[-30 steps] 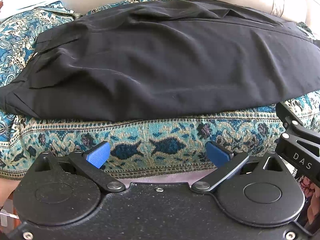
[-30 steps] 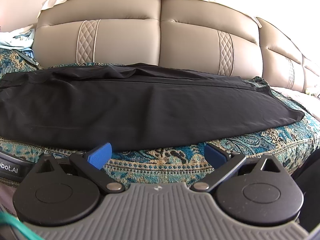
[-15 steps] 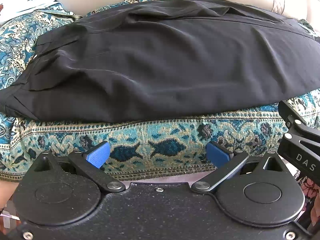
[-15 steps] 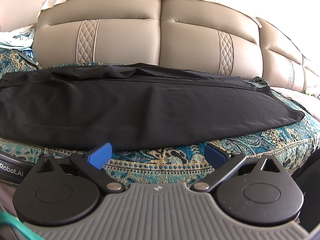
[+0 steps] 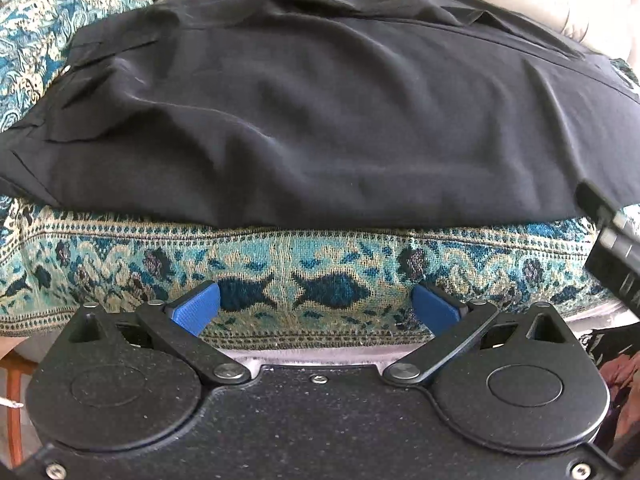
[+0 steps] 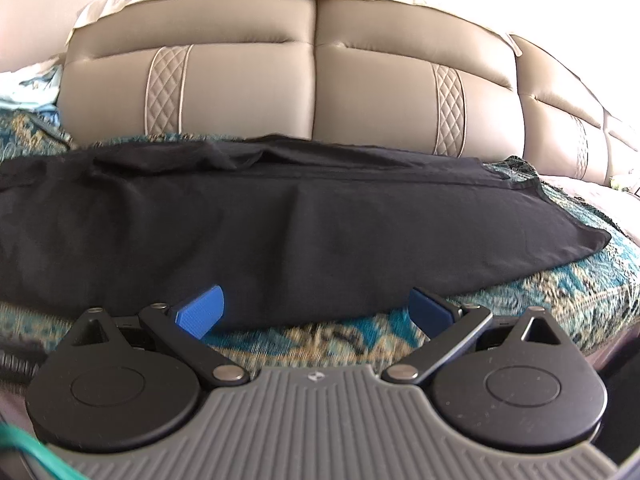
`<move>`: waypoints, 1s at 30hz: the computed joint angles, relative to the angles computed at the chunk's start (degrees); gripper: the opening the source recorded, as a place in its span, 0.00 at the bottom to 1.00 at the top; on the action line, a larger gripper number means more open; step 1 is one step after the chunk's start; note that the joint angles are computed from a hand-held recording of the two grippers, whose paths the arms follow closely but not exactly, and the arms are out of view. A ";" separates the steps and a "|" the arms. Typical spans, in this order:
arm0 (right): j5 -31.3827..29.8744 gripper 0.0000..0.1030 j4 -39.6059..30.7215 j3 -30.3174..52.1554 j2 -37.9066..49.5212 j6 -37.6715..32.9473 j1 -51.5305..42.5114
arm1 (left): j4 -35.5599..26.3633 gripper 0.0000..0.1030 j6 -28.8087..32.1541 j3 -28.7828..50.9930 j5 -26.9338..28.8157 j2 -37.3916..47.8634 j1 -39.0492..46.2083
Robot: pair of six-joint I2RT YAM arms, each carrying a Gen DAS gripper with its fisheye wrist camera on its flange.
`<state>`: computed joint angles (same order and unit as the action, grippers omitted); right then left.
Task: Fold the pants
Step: 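Lower the right gripper onto the black trousers and close on the fabric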
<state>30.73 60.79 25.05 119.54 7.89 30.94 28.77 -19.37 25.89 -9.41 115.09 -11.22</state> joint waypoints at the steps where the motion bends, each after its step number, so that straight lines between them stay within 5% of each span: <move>1: -1.07 1.00 -0.64 0.49 -1.00 -0.22 -1.16 | -3.24 1.00 0.27 1.40 1.88 -0.83 1.34; 4: -4.93 1.00 -4.94 3.30 -4.28 -1.38 -5.00 | -6.59 0.93 0.30 2.19 4.14 -4.01 4.47; 9: -12.62 1.00 -22.80 15.24 -7.78 -2.69 -11.75 | -3.38 0.95 7.73 0.00 0.78 -13.54 7.34; 12: -17.39 1.00 -32.25 23.35 -6.86 -0.31 -15.00 | -6.63 0.97 9.75 6.23 -1.92 -15.56 9.83; 21: -21.95 1.00 -42.43 37.83 -1.28 2.29 -18.53 | -23.72 1.00 10.97 47.82 1.48 5.41 20.17; 24: -21.56 1.00 -46.54 44.12 1.19 1.95 -18.83 | -30.17 0.99 16.01 63.80 -3.37 16.69 20.81; 30: -24.62 1.00 -69.25 73.51 13.86 7.20 -19.54 | -43.74 0.97 20.89 97.74 -8.25 37.11 23.44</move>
